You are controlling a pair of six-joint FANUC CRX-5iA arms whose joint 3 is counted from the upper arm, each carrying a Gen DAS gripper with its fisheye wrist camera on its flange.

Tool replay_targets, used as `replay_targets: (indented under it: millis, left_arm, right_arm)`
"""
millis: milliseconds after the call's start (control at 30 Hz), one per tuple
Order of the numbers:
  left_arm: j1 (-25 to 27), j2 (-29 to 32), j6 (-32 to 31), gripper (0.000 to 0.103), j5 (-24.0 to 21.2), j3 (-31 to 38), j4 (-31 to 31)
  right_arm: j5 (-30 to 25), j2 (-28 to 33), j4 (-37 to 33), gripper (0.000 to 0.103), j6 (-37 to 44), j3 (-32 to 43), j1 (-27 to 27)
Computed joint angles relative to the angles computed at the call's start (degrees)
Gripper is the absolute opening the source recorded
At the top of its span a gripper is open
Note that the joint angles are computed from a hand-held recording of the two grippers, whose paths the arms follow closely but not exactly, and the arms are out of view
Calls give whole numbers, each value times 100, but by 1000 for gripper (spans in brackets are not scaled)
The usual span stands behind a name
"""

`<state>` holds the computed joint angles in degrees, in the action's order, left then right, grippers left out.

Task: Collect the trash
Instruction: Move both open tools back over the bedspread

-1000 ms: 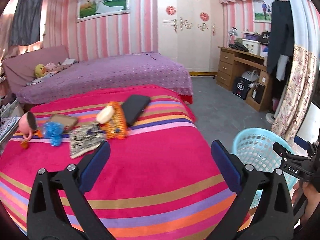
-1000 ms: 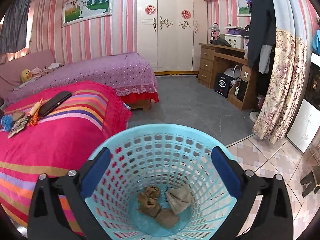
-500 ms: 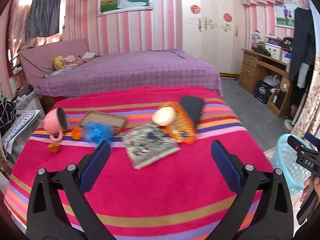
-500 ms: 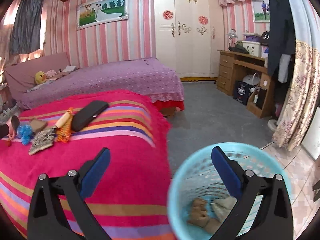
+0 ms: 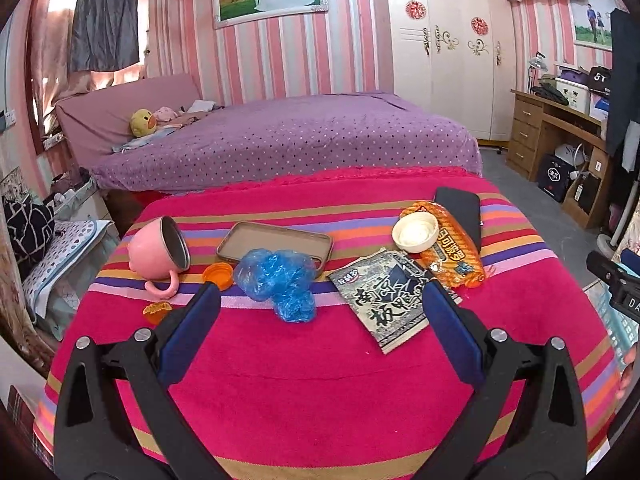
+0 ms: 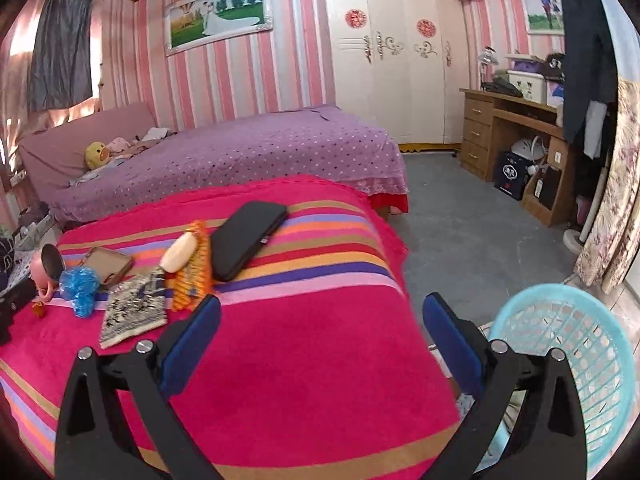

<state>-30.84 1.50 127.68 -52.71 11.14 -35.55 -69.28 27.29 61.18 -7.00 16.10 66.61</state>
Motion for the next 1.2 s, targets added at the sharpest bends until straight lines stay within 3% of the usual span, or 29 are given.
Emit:
replay_targets:
  millis: [233,500,633,833,900,1100,1200]
  left_arm:
    - [123,-129,17,97,105,-180,99]
    - [415,-98,-45,97,-66,-219,147]
    - [577,-128,-72,97,-110,-296,73]
    - [1142,-125,-31,97,115,-667,351]
    - [1360,33,-217,97,-98,-579,539]
    - [1889,-65,-189,97,116,-729,805]
    - [1999,55,-283,95,-24,-668,792]
  right_arm:
    - [-214,324,68,98,540,641,94]
    - [58,550,-105,98,641,970,-33]
    - [86,923,-170,98,1106,1464,-55]
    - [158,1441,-446,98,1822,2171,-109]
    - [144,1574,-556,98,1994,2356,-127]
    - [250,1785,-1122,98,2230,2786,-209]
    - [183,1901,-1145,98,2333,2969,-210]
